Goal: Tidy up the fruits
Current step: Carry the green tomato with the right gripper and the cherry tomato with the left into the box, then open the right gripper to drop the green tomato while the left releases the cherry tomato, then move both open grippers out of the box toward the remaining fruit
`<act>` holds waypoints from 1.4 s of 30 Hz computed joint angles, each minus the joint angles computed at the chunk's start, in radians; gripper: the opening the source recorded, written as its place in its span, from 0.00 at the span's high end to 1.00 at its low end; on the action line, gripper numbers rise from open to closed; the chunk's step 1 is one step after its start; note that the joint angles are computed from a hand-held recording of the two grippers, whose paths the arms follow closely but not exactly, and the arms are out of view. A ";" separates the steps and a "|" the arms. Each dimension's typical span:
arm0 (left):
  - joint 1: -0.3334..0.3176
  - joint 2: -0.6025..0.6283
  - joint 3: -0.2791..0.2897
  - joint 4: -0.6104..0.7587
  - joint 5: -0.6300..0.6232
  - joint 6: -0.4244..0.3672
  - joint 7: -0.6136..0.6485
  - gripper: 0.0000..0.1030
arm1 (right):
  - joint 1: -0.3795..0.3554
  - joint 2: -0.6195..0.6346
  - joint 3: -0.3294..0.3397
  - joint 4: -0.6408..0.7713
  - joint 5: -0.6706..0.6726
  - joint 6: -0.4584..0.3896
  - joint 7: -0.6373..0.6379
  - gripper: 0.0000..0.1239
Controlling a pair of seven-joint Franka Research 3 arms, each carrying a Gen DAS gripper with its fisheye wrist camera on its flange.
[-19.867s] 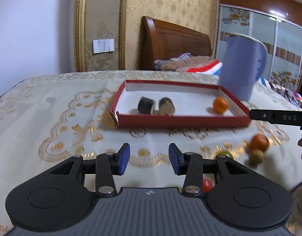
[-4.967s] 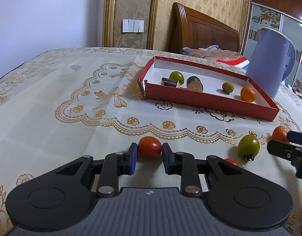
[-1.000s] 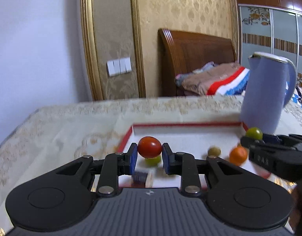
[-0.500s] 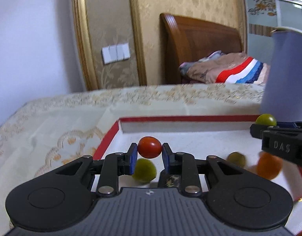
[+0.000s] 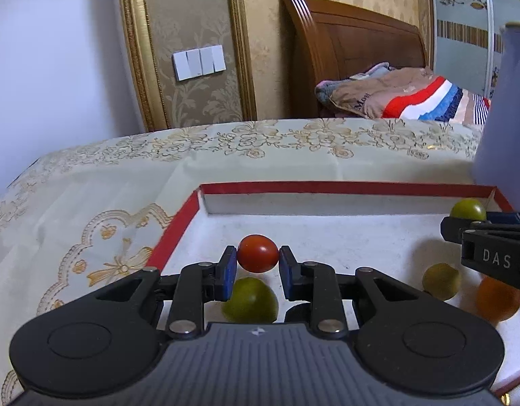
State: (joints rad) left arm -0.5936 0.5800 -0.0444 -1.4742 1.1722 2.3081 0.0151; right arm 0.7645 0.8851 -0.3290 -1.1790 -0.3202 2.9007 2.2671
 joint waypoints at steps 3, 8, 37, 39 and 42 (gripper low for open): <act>-0.011 0.017 0.009 0.014 0.016 -0.018 -0.005 0.75 | -0.031 0.011 0.046 0.036 0.024 -0.051 -0.039 0.74; -0.020 0.019 0.014 0.011 0.039 -0.026 -0.016 0.75 | -0.067 0.020 0.096 0.067 0.048 -0.094 -0.078 0.74; -0.023 -0.137 -0.037 -0.213 0.254 -0.089 -0.289 0.71 | 0.065 -0.073 -0.097 -0.133 -0.032 0.075 0.126 0.39; -0.013 -0.173 -0.057 -0.258 0.277 -0.076 -0.322 0.71 | 0.076 -0.088 -0.106 -0.161 -0.030 0.086 0.134 0.39; -0.005 -0.226 -0.089 -0.332 0.317 -0.079 -0.372 0.71 | 0.108 -0.116 -0.133 -0.217 -0.026 0.118 0.154 0.39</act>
State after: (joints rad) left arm -0.5983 0.3542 -0.1331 -1.8061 1.4896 2.2292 -0.3574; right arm 0.8724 0.7688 -0.4621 -1.3961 -0.3466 3.0189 2.4207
